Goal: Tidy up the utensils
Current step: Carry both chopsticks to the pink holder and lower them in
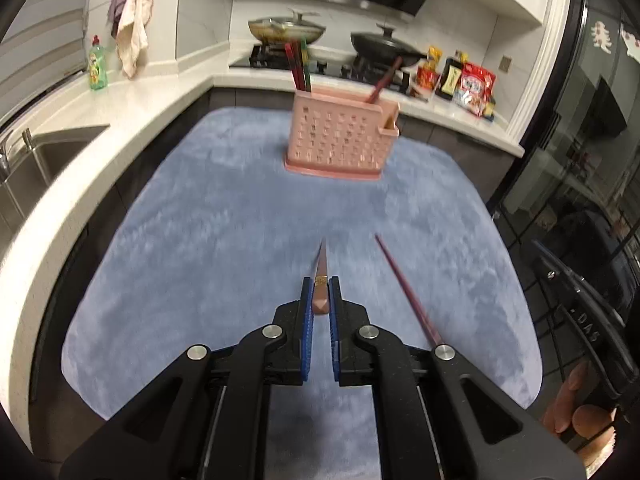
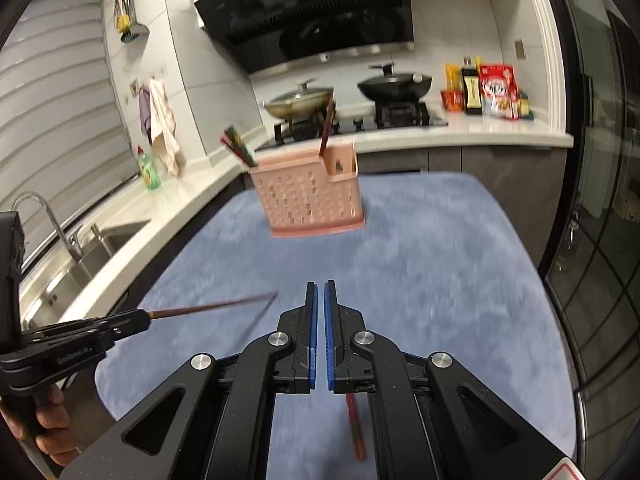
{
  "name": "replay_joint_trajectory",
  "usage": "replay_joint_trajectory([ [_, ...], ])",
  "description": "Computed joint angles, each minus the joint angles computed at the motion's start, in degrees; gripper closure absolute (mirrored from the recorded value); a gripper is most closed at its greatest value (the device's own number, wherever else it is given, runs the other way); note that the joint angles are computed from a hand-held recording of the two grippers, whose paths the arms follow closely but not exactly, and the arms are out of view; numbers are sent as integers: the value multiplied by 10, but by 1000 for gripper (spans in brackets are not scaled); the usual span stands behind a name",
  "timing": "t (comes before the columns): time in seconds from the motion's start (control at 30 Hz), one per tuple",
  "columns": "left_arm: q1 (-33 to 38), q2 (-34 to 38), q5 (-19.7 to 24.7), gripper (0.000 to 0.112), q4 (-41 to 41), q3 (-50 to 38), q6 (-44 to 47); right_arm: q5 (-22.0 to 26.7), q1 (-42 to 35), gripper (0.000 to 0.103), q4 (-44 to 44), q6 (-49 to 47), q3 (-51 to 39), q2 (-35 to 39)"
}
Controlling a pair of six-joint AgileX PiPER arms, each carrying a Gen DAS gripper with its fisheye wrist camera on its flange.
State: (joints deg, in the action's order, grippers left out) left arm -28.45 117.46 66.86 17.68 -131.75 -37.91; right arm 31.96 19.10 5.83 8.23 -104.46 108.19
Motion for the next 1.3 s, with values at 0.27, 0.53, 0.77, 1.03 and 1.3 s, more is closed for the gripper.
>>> replay_joint_trajectory([
  [0.27,8,-8,-7,105,-4,13,-4,36,-6,89,29,-31,54,32],
  [0.53,8,-25,-15,105,-15,45,-7,27,-8,89,35,-27,140,38],
  [0.77,6,-32,-21,105,-19,66,-13,19,-2,89,45,-40,160,36],
  [1.03,1,-35,-21,105,-17,75,-16,5,3,92,24,-29,172,31],
  [1.3,-2,-16,0,105,9,14,-4,47,1,95,21,-37,113,6],
])
